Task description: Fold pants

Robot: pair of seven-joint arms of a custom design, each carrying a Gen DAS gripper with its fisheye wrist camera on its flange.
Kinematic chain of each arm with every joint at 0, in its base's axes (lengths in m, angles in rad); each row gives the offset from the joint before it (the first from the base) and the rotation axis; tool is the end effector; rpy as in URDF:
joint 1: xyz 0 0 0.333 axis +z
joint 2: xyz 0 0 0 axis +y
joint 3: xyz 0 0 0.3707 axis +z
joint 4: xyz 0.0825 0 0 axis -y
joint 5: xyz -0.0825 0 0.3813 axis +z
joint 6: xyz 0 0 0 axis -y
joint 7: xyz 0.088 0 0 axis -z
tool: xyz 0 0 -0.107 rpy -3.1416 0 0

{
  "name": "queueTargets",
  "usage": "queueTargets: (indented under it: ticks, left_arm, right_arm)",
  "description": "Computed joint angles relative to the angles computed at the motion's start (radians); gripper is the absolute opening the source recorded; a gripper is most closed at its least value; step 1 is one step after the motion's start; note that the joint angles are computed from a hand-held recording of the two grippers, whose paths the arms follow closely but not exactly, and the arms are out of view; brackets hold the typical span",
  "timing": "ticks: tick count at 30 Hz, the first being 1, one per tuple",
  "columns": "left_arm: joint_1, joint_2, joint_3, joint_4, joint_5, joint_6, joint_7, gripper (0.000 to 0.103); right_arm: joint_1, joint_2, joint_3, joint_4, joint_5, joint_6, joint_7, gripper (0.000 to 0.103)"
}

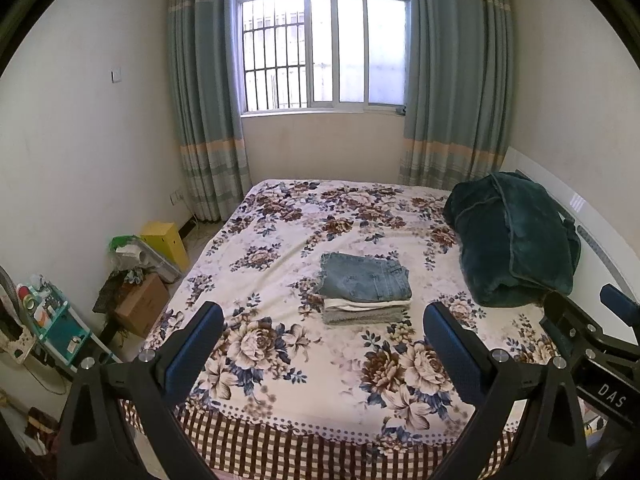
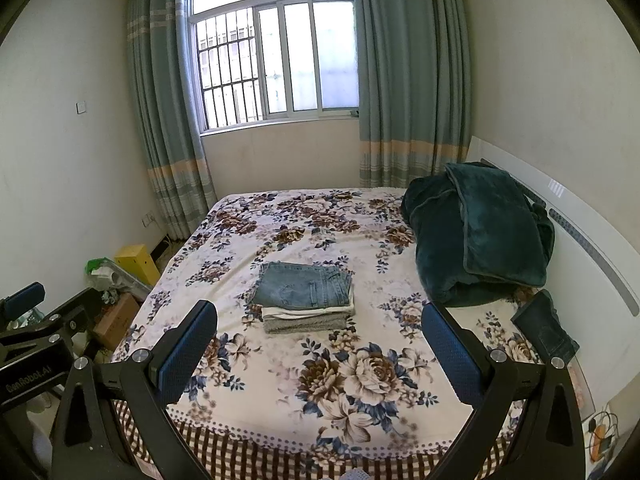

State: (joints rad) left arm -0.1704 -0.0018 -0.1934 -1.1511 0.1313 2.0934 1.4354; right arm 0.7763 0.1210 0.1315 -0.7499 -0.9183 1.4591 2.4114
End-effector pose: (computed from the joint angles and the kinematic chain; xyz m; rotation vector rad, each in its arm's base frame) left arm 0.5014 -0.1843 0.9440 -1.4688 1.8640 -0.9522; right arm 0.3691 0.3050 0.9934 -1.3519 1.9116 -1.0012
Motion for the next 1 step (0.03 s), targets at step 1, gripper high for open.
queueTargets:
  ticks: [1]
  left_arm:
    - [0.000, -0.001, 0.000, -0.003, 0.003, 0.004, -0.002, 0.102]
  right_arm:
    - [0.000, 0.001, 0.000, 0.001, -0.001, 0.000, -0.002, 0.103]
